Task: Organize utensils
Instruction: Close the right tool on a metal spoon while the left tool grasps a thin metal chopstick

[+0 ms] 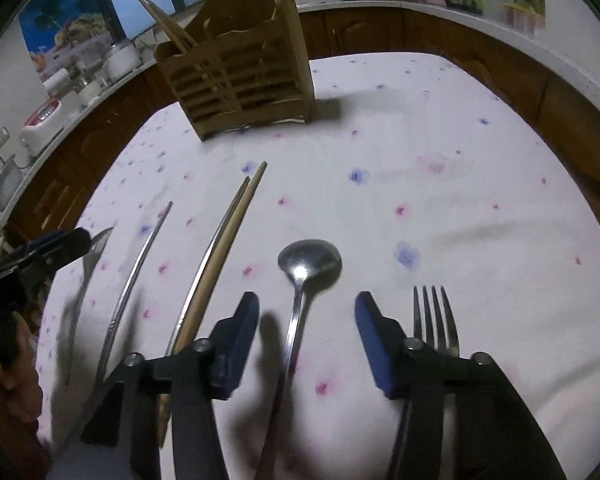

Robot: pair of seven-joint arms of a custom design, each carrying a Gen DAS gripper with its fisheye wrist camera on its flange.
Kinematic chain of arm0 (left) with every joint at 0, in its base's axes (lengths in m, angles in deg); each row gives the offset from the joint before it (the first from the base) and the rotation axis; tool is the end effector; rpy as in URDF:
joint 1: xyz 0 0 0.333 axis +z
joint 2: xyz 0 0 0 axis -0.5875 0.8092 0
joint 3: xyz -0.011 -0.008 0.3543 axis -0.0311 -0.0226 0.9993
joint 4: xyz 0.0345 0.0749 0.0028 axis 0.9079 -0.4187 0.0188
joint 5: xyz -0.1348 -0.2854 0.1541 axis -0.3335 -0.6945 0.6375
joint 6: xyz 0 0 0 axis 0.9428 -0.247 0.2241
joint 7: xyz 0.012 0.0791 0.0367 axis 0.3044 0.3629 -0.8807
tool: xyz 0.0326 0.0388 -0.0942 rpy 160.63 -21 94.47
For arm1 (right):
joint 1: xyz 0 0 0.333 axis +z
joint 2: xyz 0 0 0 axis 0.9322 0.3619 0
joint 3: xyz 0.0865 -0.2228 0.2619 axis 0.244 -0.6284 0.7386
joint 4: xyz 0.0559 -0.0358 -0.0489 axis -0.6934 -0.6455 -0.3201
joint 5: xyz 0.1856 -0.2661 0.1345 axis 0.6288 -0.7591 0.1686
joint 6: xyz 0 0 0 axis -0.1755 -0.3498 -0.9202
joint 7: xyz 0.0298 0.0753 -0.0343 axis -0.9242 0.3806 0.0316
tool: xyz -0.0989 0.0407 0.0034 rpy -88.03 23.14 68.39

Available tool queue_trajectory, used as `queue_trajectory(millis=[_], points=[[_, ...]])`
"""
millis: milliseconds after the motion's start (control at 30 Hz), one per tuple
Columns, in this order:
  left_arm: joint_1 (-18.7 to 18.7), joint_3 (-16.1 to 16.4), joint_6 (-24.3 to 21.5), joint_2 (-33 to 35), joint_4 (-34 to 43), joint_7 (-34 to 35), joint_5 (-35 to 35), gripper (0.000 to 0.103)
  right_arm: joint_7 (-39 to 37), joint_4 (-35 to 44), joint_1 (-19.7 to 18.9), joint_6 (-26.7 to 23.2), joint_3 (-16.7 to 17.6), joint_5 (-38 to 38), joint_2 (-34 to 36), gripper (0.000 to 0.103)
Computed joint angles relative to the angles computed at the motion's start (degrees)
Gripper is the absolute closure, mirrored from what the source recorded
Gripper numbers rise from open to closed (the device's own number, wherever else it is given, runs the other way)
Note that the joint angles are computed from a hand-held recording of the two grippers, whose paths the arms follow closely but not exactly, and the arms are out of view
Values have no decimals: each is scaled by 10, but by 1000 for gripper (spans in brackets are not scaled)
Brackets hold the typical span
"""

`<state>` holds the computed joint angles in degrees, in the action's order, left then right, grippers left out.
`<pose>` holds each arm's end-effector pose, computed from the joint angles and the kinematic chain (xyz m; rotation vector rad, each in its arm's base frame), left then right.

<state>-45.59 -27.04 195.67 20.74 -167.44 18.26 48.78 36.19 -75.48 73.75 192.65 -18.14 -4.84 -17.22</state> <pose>0.5718 -0.1412 0.3800 -2.0564 1.5743 -0.6909 0.6006 0.1150 0.3253 -2.2107 1.3845 -0.1356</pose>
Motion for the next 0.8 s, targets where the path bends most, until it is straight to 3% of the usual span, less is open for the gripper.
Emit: queue_trajectory(millis=[67,133,200,267,300,367,400,433,567,800], points=[[21,-30,-11,24,23,77,-63,38,8,8,4,-5,-5,-11,4,65],[40,-59,-26,50,50,163,-130,44,12,17,3,-14,-7,-18,9,75],[53,-83,-53,75,78,234,-184,48,10,22,0,-19,-5,-20,12,78],[55,-95,-79,99,104,291,-233,66,3,25,-4,-24,-2,-19,13,80],[35,-73,-82,101,111,279,-213,68,-2,25,-7,-26,-1,-17,13,81],[27,-66,-72,105,113,303,-227,92,-10,29,-11,-32,2,-13,16,89],[26,-66,-64,107,113,315,-239,96,-12,33,-12,-40,3,-11,18,92],[16,-54,-63,108,114,317,-240,96,-17,39,-21,-57,7,-2,19,97],[-9,-18,-28,103,98,303,-246,98,-28,51,-28,-93,5,24,22,98],[-42,45,96,53,16,255,-245,100,-69,45,-29,-109,1,82,5,99]])
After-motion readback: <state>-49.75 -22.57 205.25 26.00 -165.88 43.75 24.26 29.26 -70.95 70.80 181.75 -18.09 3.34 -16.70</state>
